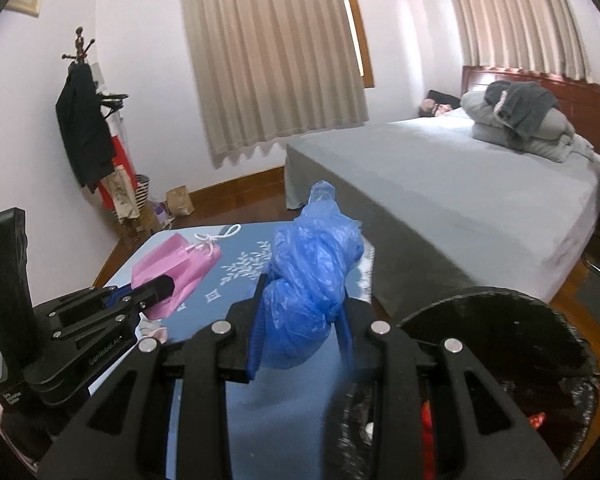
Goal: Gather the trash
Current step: 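Carry the pink mask and blue bag over the black bin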
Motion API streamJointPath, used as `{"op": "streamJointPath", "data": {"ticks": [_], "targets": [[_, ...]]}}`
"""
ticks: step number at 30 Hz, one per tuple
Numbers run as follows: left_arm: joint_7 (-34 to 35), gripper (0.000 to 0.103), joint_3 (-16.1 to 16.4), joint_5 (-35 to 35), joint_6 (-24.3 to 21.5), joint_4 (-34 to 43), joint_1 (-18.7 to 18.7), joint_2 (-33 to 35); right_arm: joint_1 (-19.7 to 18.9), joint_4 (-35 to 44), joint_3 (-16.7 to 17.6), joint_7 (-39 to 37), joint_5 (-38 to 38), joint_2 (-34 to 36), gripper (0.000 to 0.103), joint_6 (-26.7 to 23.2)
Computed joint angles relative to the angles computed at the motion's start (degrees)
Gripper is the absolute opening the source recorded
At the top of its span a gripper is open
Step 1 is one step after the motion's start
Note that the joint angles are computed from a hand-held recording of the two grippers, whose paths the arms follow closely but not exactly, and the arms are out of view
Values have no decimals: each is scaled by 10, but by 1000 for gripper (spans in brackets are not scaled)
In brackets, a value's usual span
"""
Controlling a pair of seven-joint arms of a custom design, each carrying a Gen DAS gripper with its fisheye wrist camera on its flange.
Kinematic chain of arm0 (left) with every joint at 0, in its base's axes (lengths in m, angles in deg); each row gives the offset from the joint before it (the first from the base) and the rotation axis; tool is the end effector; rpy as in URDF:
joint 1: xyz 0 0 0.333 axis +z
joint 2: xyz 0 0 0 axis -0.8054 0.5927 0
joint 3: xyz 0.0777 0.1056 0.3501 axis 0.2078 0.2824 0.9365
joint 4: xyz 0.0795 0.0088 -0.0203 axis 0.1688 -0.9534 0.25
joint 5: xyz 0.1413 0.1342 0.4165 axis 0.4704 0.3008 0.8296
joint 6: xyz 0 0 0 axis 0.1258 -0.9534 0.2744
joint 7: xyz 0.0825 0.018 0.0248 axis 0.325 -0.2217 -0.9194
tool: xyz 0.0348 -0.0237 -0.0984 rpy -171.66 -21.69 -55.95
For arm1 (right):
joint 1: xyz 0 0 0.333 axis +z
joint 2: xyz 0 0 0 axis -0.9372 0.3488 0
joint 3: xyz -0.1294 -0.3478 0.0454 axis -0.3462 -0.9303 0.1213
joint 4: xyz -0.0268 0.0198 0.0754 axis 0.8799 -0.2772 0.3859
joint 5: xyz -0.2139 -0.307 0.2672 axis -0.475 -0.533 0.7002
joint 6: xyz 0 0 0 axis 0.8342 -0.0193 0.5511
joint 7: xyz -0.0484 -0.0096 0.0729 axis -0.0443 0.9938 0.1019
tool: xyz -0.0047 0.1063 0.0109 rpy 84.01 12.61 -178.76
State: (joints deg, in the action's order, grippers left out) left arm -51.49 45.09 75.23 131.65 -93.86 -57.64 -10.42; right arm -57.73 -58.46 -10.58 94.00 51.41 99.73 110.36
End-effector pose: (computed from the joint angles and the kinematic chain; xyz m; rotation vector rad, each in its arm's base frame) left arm 0.6776 -0.1342 0.4975 -1.6234 1.5957 -0.9788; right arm 0.7119 0.2210 0.5078 -1.7265 1.1962 -0.5095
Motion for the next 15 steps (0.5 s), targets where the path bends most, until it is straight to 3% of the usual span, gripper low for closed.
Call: {"op": "streamJointPath", "data": {"ticks": [7, 15], "targets": [[16, 10, -10, -9, 12, 18, -17, 12, -16, -22, 2, -51, 64, -22, 29, 26], [71, 10, -13, -47, 28, 35, -42, 25, -15, -41, -20, -116, 147, -44, 29, 43]]}}
